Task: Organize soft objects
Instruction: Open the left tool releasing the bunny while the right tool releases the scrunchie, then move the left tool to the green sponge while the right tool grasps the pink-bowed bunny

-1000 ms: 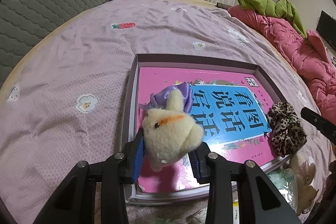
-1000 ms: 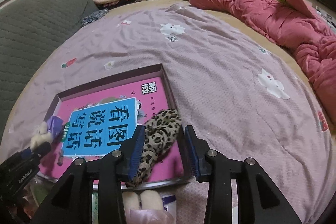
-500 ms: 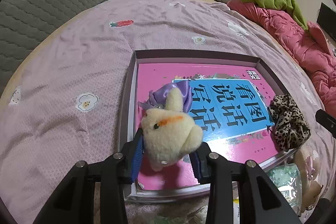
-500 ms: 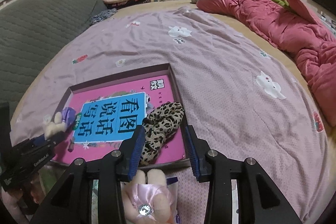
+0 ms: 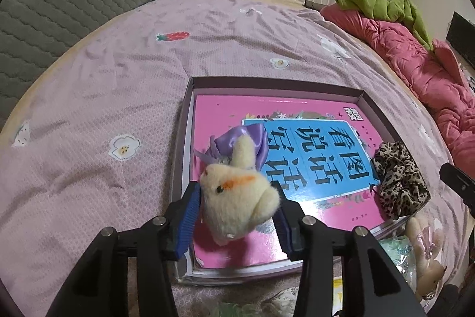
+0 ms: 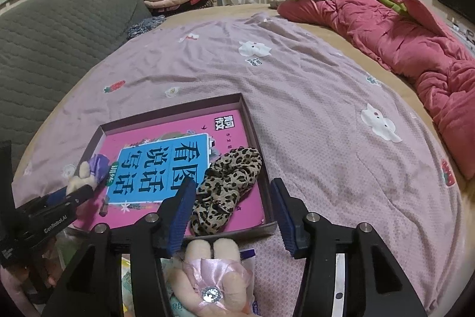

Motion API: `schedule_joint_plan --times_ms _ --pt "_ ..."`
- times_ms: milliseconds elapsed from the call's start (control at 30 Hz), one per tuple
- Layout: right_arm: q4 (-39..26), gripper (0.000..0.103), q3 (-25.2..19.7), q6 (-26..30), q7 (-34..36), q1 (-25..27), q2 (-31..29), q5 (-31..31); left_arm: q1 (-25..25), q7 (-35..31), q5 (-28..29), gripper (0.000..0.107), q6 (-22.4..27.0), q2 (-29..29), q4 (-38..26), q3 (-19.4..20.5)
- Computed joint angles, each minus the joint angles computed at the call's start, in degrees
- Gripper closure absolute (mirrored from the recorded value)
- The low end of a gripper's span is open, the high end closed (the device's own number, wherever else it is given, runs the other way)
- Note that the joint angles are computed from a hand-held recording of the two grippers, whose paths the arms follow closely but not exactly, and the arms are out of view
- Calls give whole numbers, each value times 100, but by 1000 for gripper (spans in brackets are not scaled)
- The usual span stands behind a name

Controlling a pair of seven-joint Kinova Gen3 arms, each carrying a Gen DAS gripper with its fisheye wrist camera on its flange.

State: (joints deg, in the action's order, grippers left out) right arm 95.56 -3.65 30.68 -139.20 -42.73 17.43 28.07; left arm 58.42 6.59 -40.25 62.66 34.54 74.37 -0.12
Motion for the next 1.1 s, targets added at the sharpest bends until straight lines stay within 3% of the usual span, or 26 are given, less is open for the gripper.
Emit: schedule_joint_plan --times_ms 200,633,1100 --pt "-1 48 -19 15 6 -22 -35 20 69 9 -102 52 71 -40 -26 -7" --pt "170 42 -49 34 -294 -31 -283 341 230 403 -508 52 53 -389 257 21" --pt "381 39 -200 -84 -411 137 -525 430 -15 1718 -1255 51 -644 -1261 1442 398"
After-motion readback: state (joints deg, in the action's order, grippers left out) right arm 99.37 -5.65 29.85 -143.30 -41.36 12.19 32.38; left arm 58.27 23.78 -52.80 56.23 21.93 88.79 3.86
